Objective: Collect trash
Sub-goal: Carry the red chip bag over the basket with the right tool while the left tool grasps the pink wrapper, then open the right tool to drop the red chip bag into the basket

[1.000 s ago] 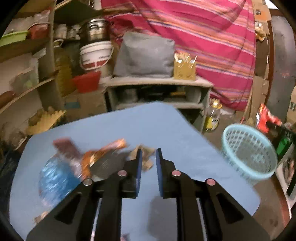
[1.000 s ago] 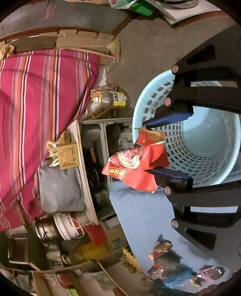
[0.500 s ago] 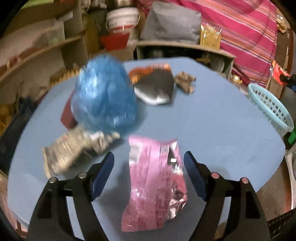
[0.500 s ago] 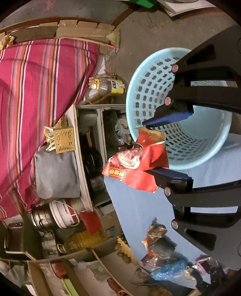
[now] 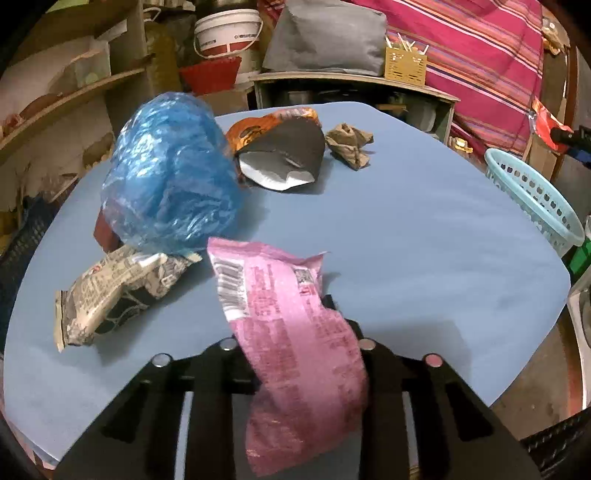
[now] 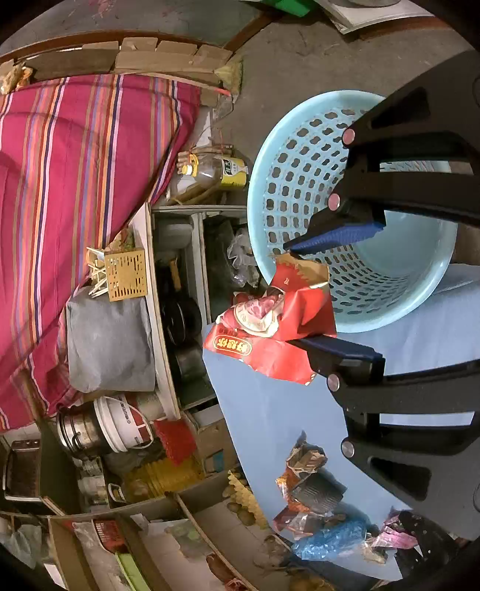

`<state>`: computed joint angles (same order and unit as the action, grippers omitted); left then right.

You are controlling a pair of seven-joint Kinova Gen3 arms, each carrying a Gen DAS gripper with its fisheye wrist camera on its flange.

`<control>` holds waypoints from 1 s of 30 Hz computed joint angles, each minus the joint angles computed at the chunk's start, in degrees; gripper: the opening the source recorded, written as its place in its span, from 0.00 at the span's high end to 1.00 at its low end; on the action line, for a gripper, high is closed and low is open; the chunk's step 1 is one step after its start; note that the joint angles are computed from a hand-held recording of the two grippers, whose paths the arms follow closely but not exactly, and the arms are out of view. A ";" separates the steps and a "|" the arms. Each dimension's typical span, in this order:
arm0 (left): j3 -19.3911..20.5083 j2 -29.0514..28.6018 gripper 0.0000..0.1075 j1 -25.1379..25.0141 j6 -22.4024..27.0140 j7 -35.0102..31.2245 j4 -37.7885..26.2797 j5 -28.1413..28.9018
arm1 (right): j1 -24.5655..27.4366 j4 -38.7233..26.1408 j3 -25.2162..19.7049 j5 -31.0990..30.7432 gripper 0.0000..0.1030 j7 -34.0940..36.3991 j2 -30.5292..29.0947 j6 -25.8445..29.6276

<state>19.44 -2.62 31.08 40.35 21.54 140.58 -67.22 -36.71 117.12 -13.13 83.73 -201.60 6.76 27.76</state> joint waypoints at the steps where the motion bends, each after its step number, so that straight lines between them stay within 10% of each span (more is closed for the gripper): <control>1: -0.27 0.46 0.79 -0.26 0.16 -0.76 -0.67 0.00 | 0.03 0.08 0.01 0.06 0.58 0.04 -0.06 0.00; 14: -1.55 6.03 0.86 3.93 8.46 -6.60 -14.28 -4.14 | 3.57 2.60 0.87 2.51 0.58 -3.04 -2.22 -1.30; 30: -8.73 19.10 0.86 7.98 -1.98 -8.74 -34.60 -14.23 | 4.48 0.39 2.17 -3.36 0.57 4.80 1.68 3.78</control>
